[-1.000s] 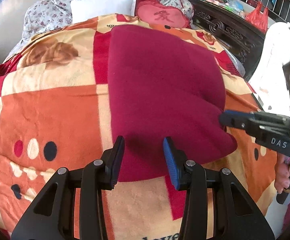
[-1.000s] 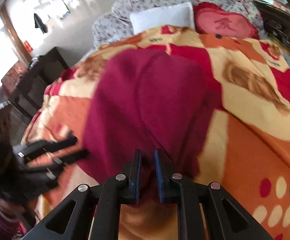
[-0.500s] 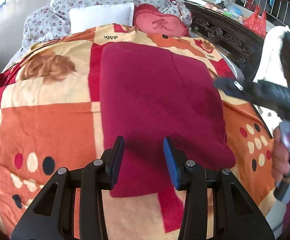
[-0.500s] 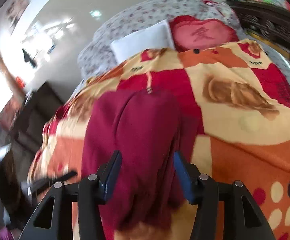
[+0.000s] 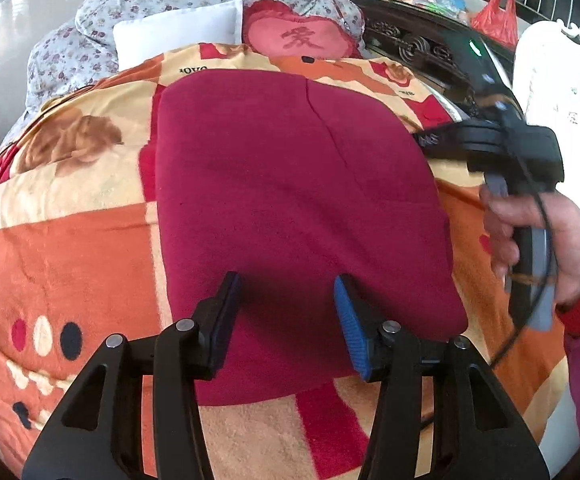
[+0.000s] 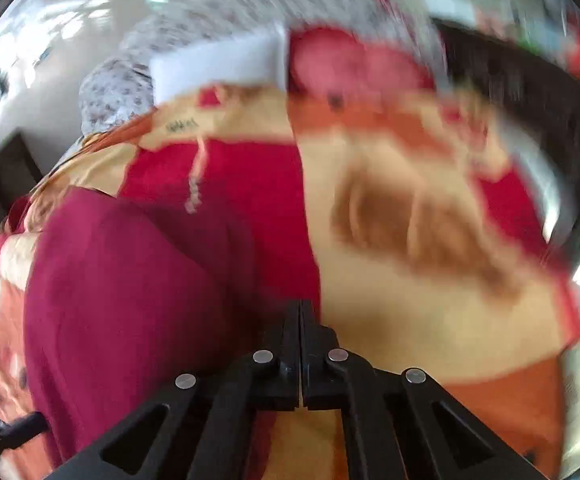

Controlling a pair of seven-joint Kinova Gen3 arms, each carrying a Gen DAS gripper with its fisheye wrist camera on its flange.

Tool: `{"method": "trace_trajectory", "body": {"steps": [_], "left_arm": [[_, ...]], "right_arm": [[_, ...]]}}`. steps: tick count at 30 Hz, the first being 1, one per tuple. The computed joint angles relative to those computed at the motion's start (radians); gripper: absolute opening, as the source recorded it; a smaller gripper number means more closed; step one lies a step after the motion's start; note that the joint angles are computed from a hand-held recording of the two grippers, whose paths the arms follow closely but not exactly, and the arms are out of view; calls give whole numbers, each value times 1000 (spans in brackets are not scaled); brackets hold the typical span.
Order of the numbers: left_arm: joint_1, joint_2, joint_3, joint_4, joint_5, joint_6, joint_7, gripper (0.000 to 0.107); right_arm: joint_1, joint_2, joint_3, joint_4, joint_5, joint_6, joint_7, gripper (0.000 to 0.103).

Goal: Fold small clothes

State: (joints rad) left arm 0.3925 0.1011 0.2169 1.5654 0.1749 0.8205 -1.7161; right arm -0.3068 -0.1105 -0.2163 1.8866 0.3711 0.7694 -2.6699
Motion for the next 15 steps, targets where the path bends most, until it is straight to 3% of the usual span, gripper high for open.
{"method": "trace_trajectory", "body": {"steps": [3,8,11,12,13,15], "left_arm": [[-7,2,-1,-4,18,7,-14,48],[16,-2,-1,-8,-32,3,50,48],[16,-2,-1,-17,-36,14,66,48],[14,-3,-1,-21,-33,20,65,48],[13,-6,-1,-22,-33,21,66,48],[11,-15,-2,-20,-35,20,65,48]], "right_arm": [[10,-76,-63,38,79,16,-74,0],[15,-169,-102,28,31,8,-52,3],[9,-161,-149,-16,15,27,-11,19],[8,-155,-165,-23,18,32,-9,37],[9,-148,-187,-29,31,33,-19,45],[5,-139,-221,-34,58,35,-44,45]]}}
